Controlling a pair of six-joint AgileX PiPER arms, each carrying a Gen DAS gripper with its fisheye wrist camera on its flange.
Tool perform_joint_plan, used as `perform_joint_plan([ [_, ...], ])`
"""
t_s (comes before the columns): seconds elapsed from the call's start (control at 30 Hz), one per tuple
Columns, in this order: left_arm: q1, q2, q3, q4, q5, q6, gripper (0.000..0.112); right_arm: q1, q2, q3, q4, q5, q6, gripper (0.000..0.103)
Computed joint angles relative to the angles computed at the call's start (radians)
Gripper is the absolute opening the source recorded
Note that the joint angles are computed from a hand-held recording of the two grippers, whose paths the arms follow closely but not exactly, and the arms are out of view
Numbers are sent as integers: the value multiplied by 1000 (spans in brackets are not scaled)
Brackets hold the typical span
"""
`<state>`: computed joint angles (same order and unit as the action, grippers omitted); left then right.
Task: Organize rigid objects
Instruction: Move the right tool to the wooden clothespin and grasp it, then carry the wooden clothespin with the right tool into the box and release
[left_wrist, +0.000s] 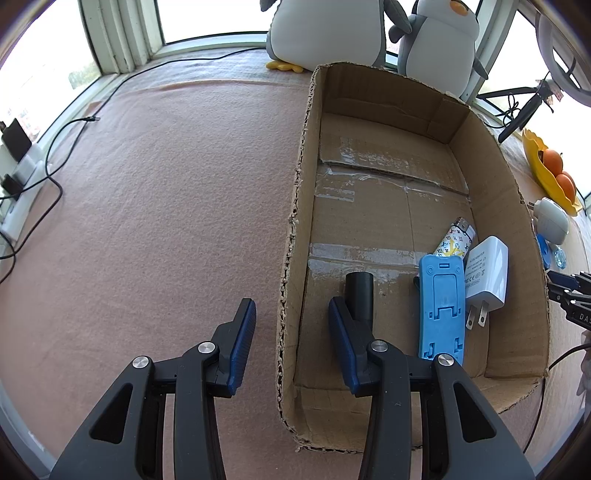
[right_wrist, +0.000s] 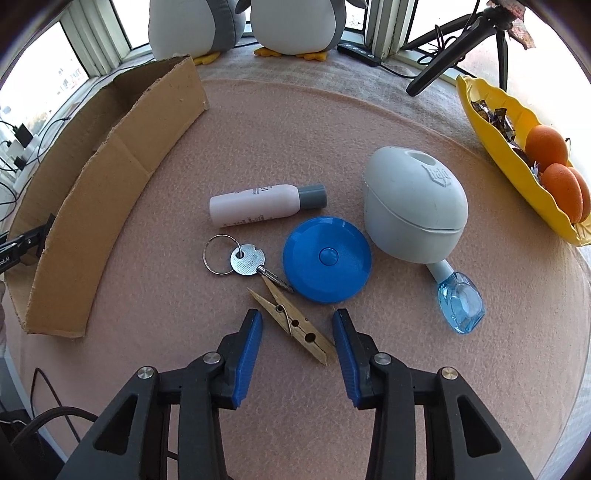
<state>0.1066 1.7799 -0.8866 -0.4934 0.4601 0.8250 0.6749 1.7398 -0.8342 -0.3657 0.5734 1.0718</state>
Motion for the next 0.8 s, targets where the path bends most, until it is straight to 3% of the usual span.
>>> perform_joint_plan([
  [0.13,0,1,-2,-1,2,0,42,13,-3,-4,15,14,0,22],
  [0.37,6,3,-8,-4,13,5,42,57,-25,25,-18,2,112,12],
  [0.8,0,-1,0,-13,3,14,42,196,-112,81,-132,10,437,11],
])
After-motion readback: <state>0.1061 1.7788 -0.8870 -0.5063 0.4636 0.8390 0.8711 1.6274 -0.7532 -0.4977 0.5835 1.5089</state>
